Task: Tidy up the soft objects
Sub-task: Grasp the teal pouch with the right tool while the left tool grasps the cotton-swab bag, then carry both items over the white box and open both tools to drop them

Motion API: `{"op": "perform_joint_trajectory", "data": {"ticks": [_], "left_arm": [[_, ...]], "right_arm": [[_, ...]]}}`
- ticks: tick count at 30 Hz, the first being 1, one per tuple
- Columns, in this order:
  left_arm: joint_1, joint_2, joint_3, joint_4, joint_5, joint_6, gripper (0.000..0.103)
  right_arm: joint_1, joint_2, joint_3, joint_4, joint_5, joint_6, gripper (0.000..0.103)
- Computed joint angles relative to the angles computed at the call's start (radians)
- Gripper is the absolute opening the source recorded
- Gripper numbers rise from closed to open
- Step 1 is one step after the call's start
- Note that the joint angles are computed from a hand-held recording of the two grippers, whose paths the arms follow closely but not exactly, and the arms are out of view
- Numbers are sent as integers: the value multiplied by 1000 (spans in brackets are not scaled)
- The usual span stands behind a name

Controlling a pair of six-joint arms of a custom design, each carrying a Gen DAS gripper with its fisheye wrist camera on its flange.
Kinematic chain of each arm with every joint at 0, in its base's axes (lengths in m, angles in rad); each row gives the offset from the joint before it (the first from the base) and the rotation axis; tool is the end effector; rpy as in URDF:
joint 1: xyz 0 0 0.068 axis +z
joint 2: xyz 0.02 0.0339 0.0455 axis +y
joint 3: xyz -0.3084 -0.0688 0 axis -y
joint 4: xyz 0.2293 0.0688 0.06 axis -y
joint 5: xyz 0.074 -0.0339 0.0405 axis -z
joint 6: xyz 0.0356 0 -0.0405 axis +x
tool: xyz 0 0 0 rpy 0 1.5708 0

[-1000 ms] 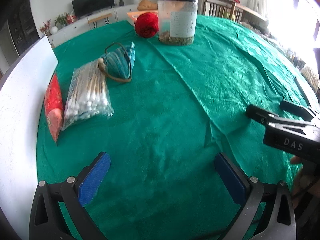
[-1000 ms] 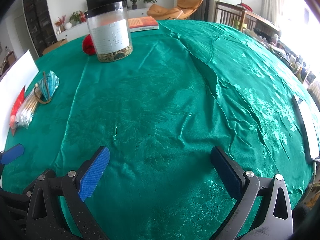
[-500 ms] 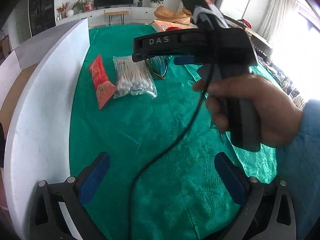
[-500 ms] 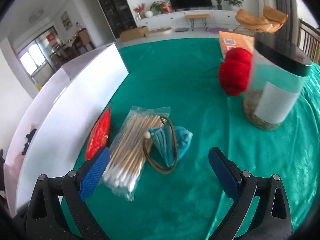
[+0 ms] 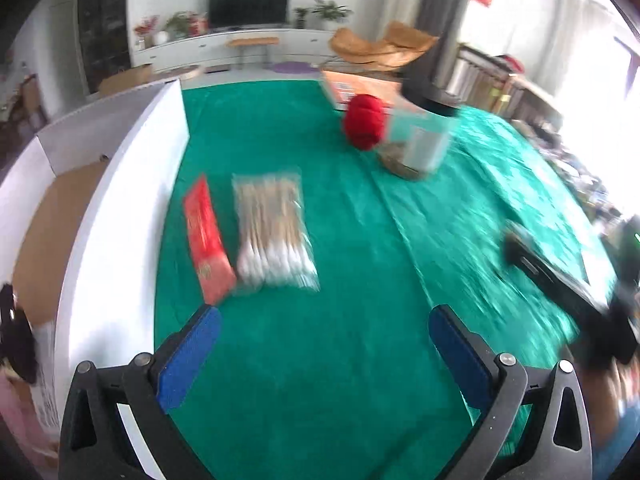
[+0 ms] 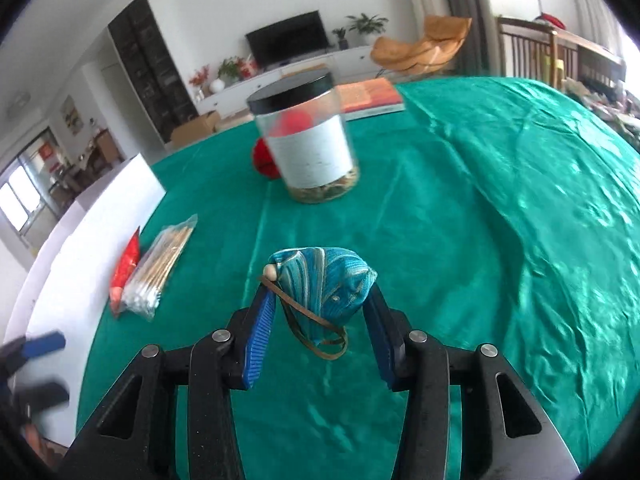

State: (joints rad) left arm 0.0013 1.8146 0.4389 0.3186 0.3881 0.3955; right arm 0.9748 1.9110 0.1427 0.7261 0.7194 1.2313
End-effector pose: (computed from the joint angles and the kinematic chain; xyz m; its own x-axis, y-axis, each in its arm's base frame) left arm 0.2503 -0.0131 0.1063 -0.7325 0.3557 -0.5804 0.5060 0.8548 -0.1148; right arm 0.1247 0.1421 0.0806 -0.5725 0.4195 -0.7045 0.3119 0.9060 0.2861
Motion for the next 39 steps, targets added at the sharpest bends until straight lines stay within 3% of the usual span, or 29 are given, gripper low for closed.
{"op": "perform_joint_trajectory", "data": {"ticks": [2,4,6,10,12,13,14,15,21,24,29,31,34,36,37,38,39], "left_arm": [[-103,108,82,68,-137,-112,101],[-168,214,164,86,-257,-161,93],[-198,294,265,8,-302,-194,84],[-248,380,333,0,-377,-232,85],[-256,369,298,59,-382,-261,67],[-261,354,269,93,-384,-257,42],[-259,331,237,111,-354,-235,31],[-246,308,218,103,-289,-215,29],[-43,63,94,-55,115,-118,28],[126,-49,136,-295,283,15,28],[481,-136,308,-675,427,342,28],[587,-110,402,-723,423,386,28],[722,-26,524,-710,381,391,31],[771,38,568,-625,293,333,52],[793,77,588,-581,243,299,87],[817,110,600,-532,218,255,103],[847,137,600,-485,221,222,103]], "right_arm": [[83,22,-64,44,67,138,48],[101,30,-108,116,87,159,48],[104,34,-111,129,102,133,48],[92,47,-97,166,101,91,48],[92,51,-88,168,112,94,48],[98,53,-91,167,123,104,48],[101,52,-93,163,133,115,48],[107,50,-95,156,143,130,48],[147,-15,-70,25,201,188,48],[173,-109,1,-120,216,153,48],[219,-226,232,-300,199,-63,48],[218,-220,352,-289,147,-224,48],[199,-148,553,-250,1,-426,48],[180,-68,706,-258,-120,-501,50],[172,-17,794,-290,-178,-522,58],[161,36,885,-346,-242,-529,80],[144,91,974,-404,-339,-535,87]]}}
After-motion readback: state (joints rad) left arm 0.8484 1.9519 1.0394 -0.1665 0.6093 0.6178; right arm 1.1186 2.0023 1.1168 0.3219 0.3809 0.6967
